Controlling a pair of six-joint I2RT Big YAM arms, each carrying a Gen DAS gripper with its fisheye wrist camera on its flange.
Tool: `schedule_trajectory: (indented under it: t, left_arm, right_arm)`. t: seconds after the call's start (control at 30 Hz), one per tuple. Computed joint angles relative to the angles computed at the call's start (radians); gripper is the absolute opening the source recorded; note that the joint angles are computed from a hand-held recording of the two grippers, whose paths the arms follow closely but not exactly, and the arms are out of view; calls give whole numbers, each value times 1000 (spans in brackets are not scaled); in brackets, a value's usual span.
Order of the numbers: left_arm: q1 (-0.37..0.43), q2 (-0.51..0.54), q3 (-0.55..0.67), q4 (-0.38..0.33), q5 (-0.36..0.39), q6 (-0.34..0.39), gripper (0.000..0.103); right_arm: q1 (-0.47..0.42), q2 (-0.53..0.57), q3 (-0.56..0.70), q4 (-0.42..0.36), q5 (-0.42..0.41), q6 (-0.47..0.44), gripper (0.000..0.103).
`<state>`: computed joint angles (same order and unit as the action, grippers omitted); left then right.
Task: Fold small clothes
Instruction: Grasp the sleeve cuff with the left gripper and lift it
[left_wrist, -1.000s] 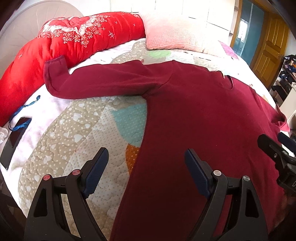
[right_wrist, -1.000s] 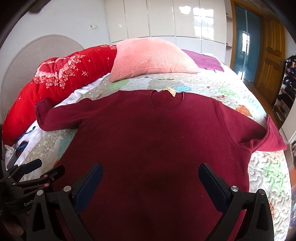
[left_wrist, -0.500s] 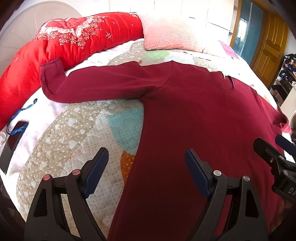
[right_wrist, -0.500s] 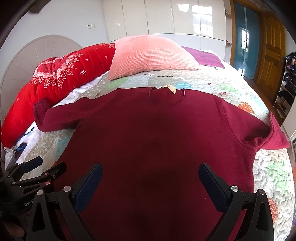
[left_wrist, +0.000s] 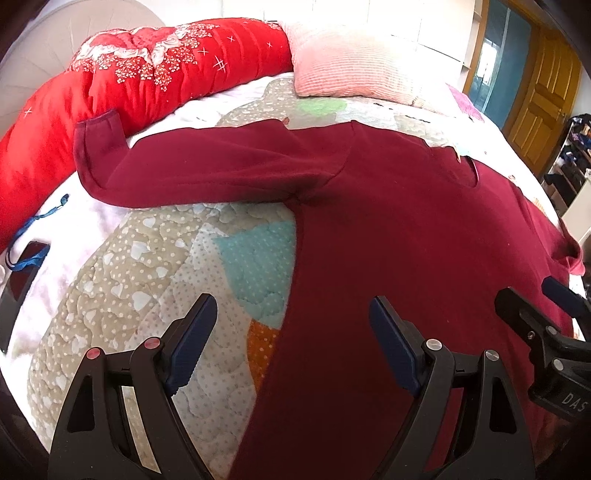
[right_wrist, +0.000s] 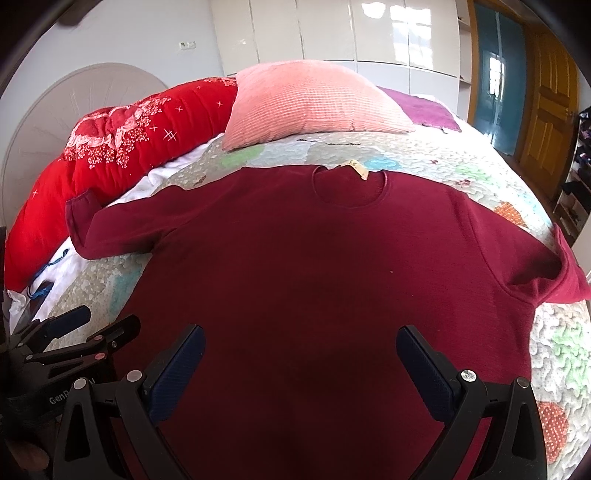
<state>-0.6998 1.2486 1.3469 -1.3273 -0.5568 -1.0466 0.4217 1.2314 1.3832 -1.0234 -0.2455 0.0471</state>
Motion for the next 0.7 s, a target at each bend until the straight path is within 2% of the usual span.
schedule_trajectory:
  t: [0.1,0.23,0.33,0.43,0.53,0.7]
  left_arm:
    - [22,-14,-10,9,8,16,85]
    - [93,-86,-61,65,56,57,85]
    - [177,-130,-82,30,37,62,85]
    - [297,-168,-104,4,12,73,85]
    - [439,-199,-131,22,3,104,85]
    - [638,-205,-173,144,49,182,85]
  right_arm:
    - [13,15,9,7,6,-6,103]
    - [33,36,22,10,9,-5,103]
    - [40,46,27,10,-3,-3,103]
    - [44,48,26,5,-16,-11,103]
    - [45,55,33,-5,-38,-13,103]
    - [51,64,38,-15,-56,-24,103]
